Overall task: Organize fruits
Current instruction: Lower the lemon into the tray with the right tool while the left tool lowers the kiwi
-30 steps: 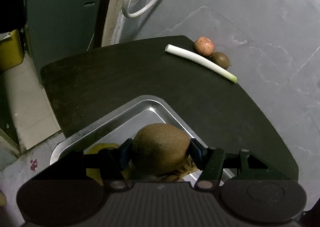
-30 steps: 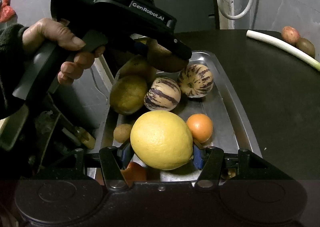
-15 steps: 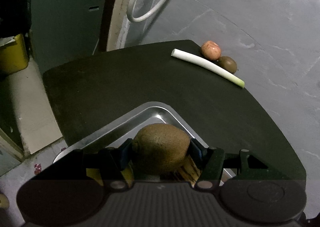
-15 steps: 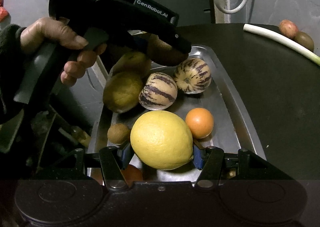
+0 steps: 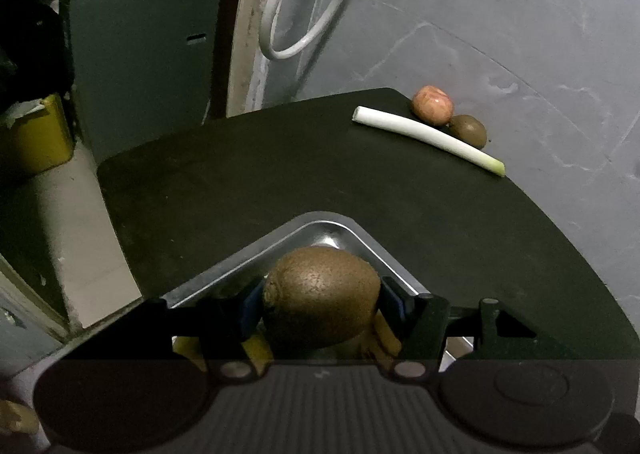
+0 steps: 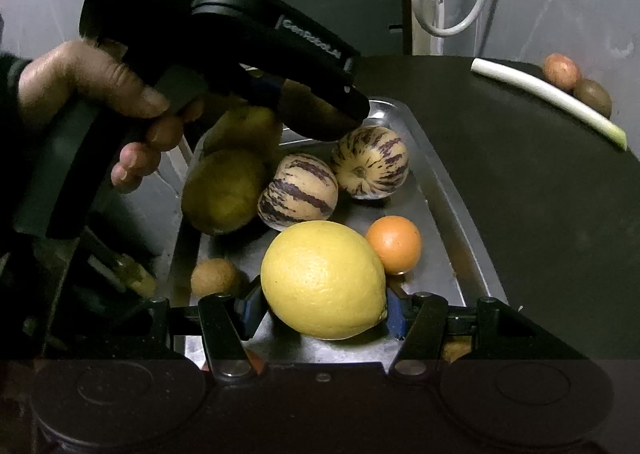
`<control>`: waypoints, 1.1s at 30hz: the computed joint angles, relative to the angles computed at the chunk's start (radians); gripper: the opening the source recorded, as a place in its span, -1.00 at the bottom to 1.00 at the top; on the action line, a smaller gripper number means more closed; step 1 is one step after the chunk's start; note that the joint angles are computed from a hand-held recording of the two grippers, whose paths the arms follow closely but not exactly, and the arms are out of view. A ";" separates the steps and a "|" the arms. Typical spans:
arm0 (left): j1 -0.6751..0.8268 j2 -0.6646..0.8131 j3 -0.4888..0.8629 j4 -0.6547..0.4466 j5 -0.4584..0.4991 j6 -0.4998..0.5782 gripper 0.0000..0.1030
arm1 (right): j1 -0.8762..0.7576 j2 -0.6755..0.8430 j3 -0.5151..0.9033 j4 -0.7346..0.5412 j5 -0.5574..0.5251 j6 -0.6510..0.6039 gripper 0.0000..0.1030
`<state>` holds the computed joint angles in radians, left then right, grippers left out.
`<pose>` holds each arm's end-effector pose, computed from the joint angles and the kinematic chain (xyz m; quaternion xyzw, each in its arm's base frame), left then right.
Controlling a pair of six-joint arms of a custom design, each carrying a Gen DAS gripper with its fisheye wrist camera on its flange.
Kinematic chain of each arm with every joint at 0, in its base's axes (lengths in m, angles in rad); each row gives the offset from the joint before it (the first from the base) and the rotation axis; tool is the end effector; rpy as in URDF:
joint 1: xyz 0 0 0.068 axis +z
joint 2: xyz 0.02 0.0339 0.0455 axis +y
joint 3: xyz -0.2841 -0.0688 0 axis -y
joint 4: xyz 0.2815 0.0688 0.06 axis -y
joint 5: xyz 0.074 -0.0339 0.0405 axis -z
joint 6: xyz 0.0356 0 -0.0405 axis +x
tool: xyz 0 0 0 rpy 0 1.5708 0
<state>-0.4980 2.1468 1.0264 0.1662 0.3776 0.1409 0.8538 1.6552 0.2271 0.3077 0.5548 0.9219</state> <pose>0.3568 -0.2089 0.0371 0.3480 0.8707 -0.2289 0.2615 0.1382 0.1300 0.0326 0.0930 0.9349 -0.0019 0.3426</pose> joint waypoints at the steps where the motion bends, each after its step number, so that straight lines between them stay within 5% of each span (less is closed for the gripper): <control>1: -0.005 -0.001 -0.006 0.012 -0.012 0.001 0.25 | 0.006 0.009 0.009 -0.011 0.009 0.001 0.17; 15: -0.047 0.009 -0.023 0.066 -0.110 0.057 0.26 | 0.032 0.064 0.058 -0.068 0.059 0.001 0.18; 33: -0.035 0.022 0.005 0.038 -0.103 0.055 0.31 | 0.024 0.071 0.056 -0.052 0.056 -0.009 0.20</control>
